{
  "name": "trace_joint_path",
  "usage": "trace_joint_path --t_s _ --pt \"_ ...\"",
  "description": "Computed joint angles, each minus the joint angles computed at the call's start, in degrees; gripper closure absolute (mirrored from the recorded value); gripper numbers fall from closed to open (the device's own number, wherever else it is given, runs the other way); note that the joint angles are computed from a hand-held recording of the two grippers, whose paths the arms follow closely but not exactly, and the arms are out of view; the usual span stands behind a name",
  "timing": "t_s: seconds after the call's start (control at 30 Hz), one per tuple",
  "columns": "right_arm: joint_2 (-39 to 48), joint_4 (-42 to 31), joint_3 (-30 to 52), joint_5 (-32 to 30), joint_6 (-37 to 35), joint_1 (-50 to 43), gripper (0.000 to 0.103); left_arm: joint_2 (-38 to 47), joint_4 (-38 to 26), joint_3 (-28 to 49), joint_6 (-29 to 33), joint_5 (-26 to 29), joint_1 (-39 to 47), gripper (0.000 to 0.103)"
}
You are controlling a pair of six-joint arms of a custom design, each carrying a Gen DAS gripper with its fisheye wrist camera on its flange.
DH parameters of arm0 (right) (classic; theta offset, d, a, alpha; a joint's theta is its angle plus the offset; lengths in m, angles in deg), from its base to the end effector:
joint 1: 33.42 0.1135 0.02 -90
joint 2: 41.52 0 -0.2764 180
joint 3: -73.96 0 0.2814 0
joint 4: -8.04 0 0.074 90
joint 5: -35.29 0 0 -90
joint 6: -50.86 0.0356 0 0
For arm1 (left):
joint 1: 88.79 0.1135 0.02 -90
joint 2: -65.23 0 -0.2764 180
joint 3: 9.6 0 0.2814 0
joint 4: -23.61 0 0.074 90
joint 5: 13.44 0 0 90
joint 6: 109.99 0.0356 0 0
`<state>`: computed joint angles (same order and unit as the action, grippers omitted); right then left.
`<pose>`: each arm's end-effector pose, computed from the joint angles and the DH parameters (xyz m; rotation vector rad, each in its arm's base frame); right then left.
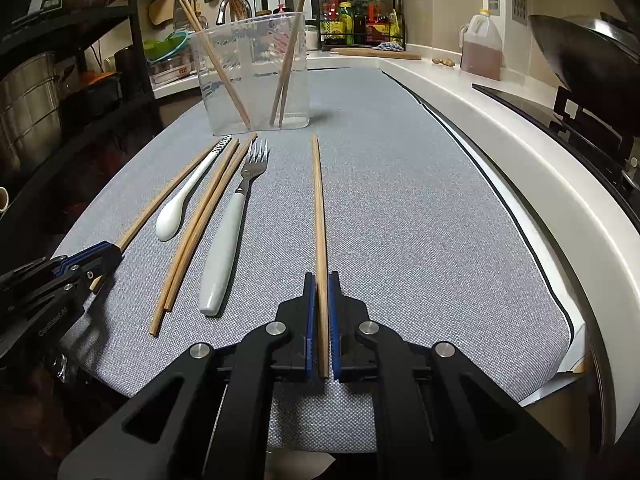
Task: Organize utensils
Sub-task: 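Close the right tool on a wooden chopstick while the left tool grasps another chopstick, then lift both held chopsticks up over the clear container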
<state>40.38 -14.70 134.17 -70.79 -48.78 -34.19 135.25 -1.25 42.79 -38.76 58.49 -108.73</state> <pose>0.3199 0.0056 0.2074 -0.3161 2.2988 0.2376 0.2606 -0.0828 0.2152 -0.1352 2.2641 0.0094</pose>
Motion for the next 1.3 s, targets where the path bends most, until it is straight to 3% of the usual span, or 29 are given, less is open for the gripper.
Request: trace_joint_path --t_s 0.47,1.0,1.3 --pt "-0.11 -1.15 0.74 -0.03 0.25 0.14 0.097 -0.03 -0.18 0.3 0.37 0.56 0.0 0.096" --pt "-10.54 -7.69 1.39 -3.44 -1.32 -3.4 0.097 -11.63 -5.27 -2.04 -0.72 -3.64 -3.53 0.096" --pt "-12.9 -10.36 4.83 -6.61 -2.18 -6.29 0.097 -15.69 -7.91 0.55 -0.06 -4.38 -3.4 0.096"
